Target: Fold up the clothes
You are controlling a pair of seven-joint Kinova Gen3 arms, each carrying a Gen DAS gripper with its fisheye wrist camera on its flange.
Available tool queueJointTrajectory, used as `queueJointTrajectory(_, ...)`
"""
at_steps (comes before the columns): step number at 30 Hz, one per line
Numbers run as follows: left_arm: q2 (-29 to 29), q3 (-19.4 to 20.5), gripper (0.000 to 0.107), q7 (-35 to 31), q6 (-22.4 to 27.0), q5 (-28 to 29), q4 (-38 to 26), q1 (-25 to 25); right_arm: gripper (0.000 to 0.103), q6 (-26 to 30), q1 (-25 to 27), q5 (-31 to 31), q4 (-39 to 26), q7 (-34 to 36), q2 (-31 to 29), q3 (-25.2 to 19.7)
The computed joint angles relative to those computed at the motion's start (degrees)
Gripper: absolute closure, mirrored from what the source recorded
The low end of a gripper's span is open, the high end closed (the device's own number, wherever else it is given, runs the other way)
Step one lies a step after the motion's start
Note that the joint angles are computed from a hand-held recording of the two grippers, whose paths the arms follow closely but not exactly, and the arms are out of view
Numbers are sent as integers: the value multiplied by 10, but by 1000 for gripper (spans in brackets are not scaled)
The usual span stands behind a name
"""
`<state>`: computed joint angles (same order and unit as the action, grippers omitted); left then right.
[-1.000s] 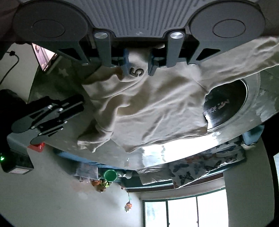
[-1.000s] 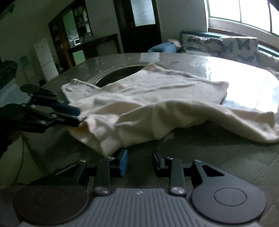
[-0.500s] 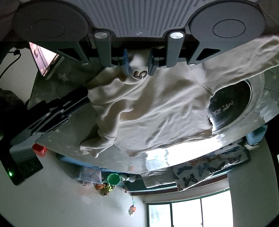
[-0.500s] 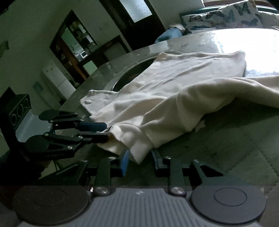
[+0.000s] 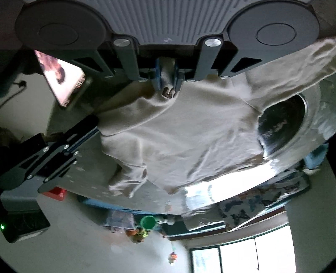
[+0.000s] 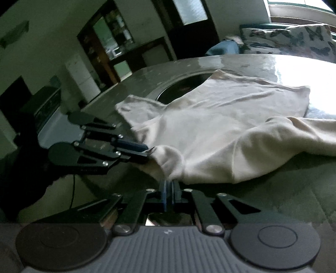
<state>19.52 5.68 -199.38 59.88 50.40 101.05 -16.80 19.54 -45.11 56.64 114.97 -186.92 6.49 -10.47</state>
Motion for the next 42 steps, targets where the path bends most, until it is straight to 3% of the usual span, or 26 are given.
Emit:
queueJointTrajectory(4, -2, 0, 92, -8, -8, -8, 3, 4, 101, 10, 93, -65, -7, 70, 3, -97)
queueJointTrajectory(6, 2, -1, 92, 6, 1, -13, -8, 5, 100, 41, 135, -53, -14, 56, 1, -150)
queueJointTrajectory(8, 6, 0, 88, 13, 13, -14, -19, 1, 99, 88, 143, -23, -18, 21, -7, -175)
queueJointTrajectory(10, 6, 1, 86, 14, 19, -10, -27, -3, 97, 135, 118, 9, -18, -9, -17, -159)
queueJointTrajectory(14, 5, 3, 84, 23, 11, 14, -38, -4, 94, 228, 22, 71, 5, -72, -35, -56)
queueJointTrajectory(18, 10, 6, 80, 54, -36, 41, -48, 11, 86, 321, -55, 87, 20, -121, -32, 41)
queueJointTrajectory(20, 16, 9, 80, 83, -57, 42, -59, 21, 80, 368, -48, 85, 21, -140, -22, 44)
queueJointTrajectory(22, 23, 14, 79, 107, -80, 42, -68, 28, 77, 396, -2, 80, 22, -152, -9, 13)
queueJointTrajectory(24, 31, 19, 78, 135, -101, 36, -80, 36, 74, 396, 47, 85, 33, -176, -5, -13)
queueJointTrajectory(28, 50, 28, 73, 201, -143, 11, -111, 52, 74, 349, 99, 103, 67, -236, -16, -21)
queueJointTrajectory(31, 66, 36, 73, 254, -159, -20, -136, 62, 71, 333, 159, 118, 82, -258, -14, -69)
queueJointTrajectory(36, 80, 61, 73, 292, -175, -52, -151, 61, 70, 320, 178, 145, 102, -295, -11, -87)
queueJointTrajectory(39, 83, 71, 73, 303, -181, -66, -151, 60, 95, 318, 186, 141, 95, -284, -13, -96)
queueJointTrajectory(42, 83, 76, 73, 312, -189, -79, -148, 61, 96, 337, 165, 150, 75, -277, -7, -81)
